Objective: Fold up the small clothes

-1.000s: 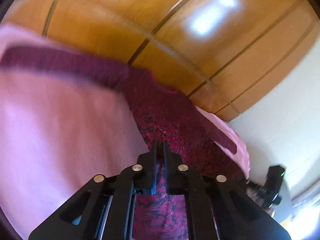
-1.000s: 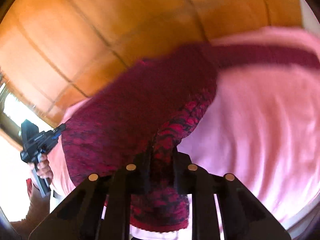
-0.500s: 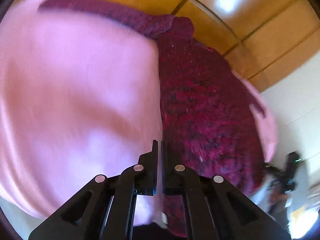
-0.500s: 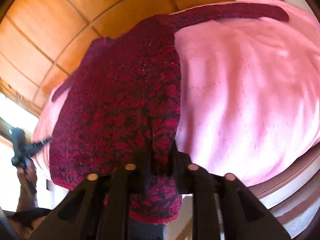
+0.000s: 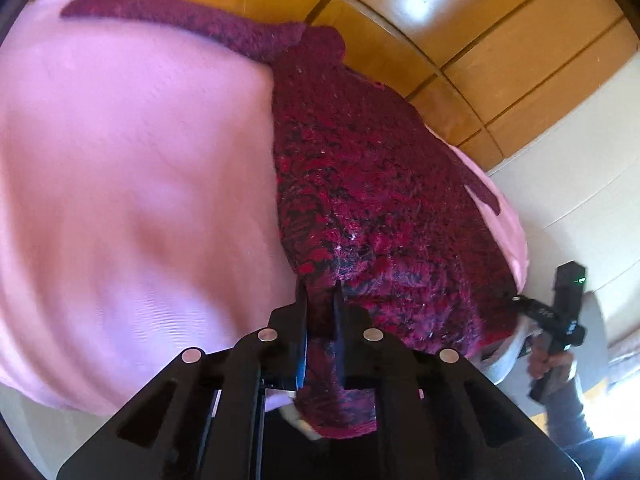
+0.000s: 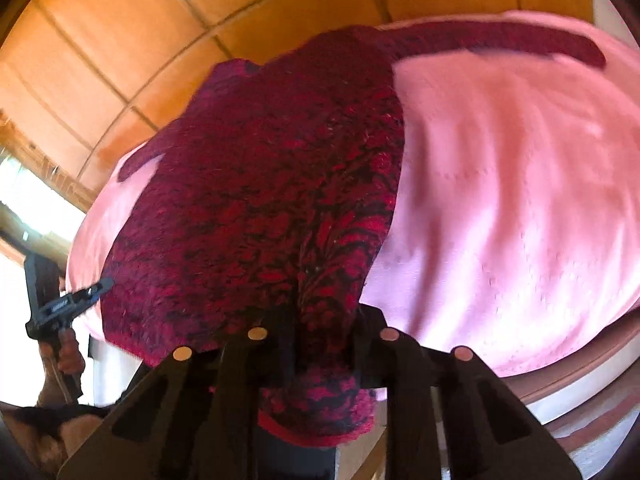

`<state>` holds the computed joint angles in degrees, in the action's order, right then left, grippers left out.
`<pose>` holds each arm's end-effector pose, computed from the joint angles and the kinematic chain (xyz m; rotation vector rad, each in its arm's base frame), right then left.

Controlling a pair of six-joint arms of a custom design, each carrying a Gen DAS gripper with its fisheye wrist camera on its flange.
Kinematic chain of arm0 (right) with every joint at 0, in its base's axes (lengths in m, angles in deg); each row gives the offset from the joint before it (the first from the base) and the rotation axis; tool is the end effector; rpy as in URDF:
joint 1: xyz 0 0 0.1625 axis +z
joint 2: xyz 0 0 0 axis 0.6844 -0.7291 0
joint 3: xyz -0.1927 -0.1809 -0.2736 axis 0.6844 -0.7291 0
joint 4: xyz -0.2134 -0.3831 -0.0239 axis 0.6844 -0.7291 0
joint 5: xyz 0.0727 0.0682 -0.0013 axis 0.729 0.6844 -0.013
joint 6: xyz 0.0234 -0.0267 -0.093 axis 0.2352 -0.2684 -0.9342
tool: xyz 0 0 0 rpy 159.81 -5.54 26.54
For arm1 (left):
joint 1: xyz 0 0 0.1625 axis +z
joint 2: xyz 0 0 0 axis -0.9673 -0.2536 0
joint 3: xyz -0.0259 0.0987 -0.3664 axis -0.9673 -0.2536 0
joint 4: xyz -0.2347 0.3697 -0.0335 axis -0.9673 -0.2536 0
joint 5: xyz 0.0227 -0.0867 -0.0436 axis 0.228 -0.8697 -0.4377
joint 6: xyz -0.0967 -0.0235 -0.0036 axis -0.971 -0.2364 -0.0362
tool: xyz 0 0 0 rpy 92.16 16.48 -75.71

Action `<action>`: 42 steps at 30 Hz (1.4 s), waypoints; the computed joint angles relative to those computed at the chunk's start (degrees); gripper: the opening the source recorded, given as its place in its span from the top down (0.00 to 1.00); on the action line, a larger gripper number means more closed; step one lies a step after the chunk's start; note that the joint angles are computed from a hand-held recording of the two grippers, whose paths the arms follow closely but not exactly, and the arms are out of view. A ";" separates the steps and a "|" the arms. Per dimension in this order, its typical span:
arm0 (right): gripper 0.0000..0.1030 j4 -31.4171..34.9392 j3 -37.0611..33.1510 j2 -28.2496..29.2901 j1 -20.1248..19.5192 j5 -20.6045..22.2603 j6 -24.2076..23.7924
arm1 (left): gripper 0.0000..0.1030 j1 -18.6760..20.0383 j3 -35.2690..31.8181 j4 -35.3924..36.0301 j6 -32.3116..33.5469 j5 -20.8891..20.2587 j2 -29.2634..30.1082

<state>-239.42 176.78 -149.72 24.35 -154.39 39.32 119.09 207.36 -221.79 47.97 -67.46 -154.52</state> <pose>-0.0253 -0.4316 0.2920 0.2924 -2.8206 0.8005 -0.1750 -0.4104 0.1228 0.2612 2.8779 -0.6959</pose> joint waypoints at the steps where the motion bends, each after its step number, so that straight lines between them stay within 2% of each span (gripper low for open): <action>1: 0.83 1.04 0.24 -0.50 -0.06 -0.09 -0.74 | 0.91 0.08 -0.13 1.13 -0.12 0.35 -0.19; 2: 0.83 1.62 0.41 -0.26 0.04 -0.87 -0.87 | 0.91 0.15 -0.09 2.63 -0.77 0.43 -0.48; 4: 0.82 -0.33 0.78 1.76 0.83 -5.84 -1.52 | 0.89 -0.18 -0.60 5.12 -1.73 1.18 0.13; 5: 0.74 -1.09 0.72 2.41 0.72 -6.16 -1.26 | 0.83 -0.28 -1.07 5.40 -1.67 1.62 0.49; 6: 0.61 -0.71 0.27 2.51 0.35 -5.04 -0.10 | 0.78 0.24 -2.03 4.24 -1.63 1.60 1.40; 7: 0.54 -1.75 0.01 2.52 0.65 -4.86 0.82 | 0.74 0.75 -1.66 3.01 -1.70 1.91 0.34; 8: 0.41 -4.03 0.02 2.38 1.12 -4.63 1.24 | 0.60 1.18 -1.87 1.43 -2.03 2.86 0.08; 9: 0.39 -5.51 -0.12 2.42 1.48 -4.40 1.63 | 0.48 1.82 -2.38 -0.38 -2.44 4.97 -0.25; 10: 0.38 -7.93 -0.45 2.69 2.46 -4.64 2.26 | 0.46 2.46 -3.05 -1.81 -2.39 6.88 -0.12; 13: 0.30 -12.67 -2.25 5.58 4.94 -2.81 3.52 | 0.46 6.91 -7.17 -5.17 -1.95 9.83 1.16; 15: 0.29 -15.05 -3.64 9.19 7.09 -1.79 4.54 | 0.46 9.79 -11.45 -6.50 -1.08 13.37 3.60; 17: 0.29 -17.28 -5.73 14.12 9.78 -1.60 5.14 | 0.46 13.48 -17.22 -7.43 0.27 15.14 6.62; 19: 0.30 -18.10 -9.14 20.70 13.18 -1.72 5.56 | 0.46 16.74 -21.95 -7.78 0.84 14.05 8.85; 25: 0.30 -20.39 -16.64 33.85 19.07 -4.11 3.63 | 0.46 25.31 -39.68 -3.32 0.47 14.55 17.92; 29: 0.29 -22.68 -19.82 39.54 20.87 -6.61 2.84 | 0.46 28.45 -49.10 -0.71 0.25 15.44 23.92; 32: 0.28 -23.23 -21.33 41.68 21.04 -6.46 3.36 | 0.46 31.18 -54.65 0.74 -1.47 13.93 27.19; 33: 0.28 -23.19 -21.53 41.91 20.74 -5.97 3.42 | 0.48 31.81 -55.72 -1.02 -1.73 13.34 28.10; 34: 0.28 -23.28 -21.55 42.00 20.47 -5.68 3.40 | 0.56 32.16 -56.67 -1.74 -1.23 12.72 28.75; 35: 0.27 -23.38 -21.14 41.59 20.23 -5.40 3.27 | 0.86 32.50 -58.27 -0.07 -0.61 11.88 29.47; 36: 0.27 -23.73 -21.12 41.76 20.29 -5.51 3.22 | 0.90 32.59 -58.65 -0.34 0.36 11.06 29.62; 38: 0.26 -24.23 -21.08 41.89 20.54 -6.11 2.88 | 0.92 31.65 -57.10 -4.84 3.46 12.68 29.10; 41: 0.26 -24.31 -21.50 42.34 21.12 -7.01 3.15 | 0.92 29.71 -49.77 -12.37 5.51 14.63 24.95; 42: 0.26 -24.17 -21.81 42.61 21.24 -7.23 3.64 | 0.92 28.73 -46.19 -14.48 6.24 17.32 22.73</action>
<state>-263.59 154.97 -107.10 45.58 -161.62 42.95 147.82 161.18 -236.26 54.20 -50.13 -131.79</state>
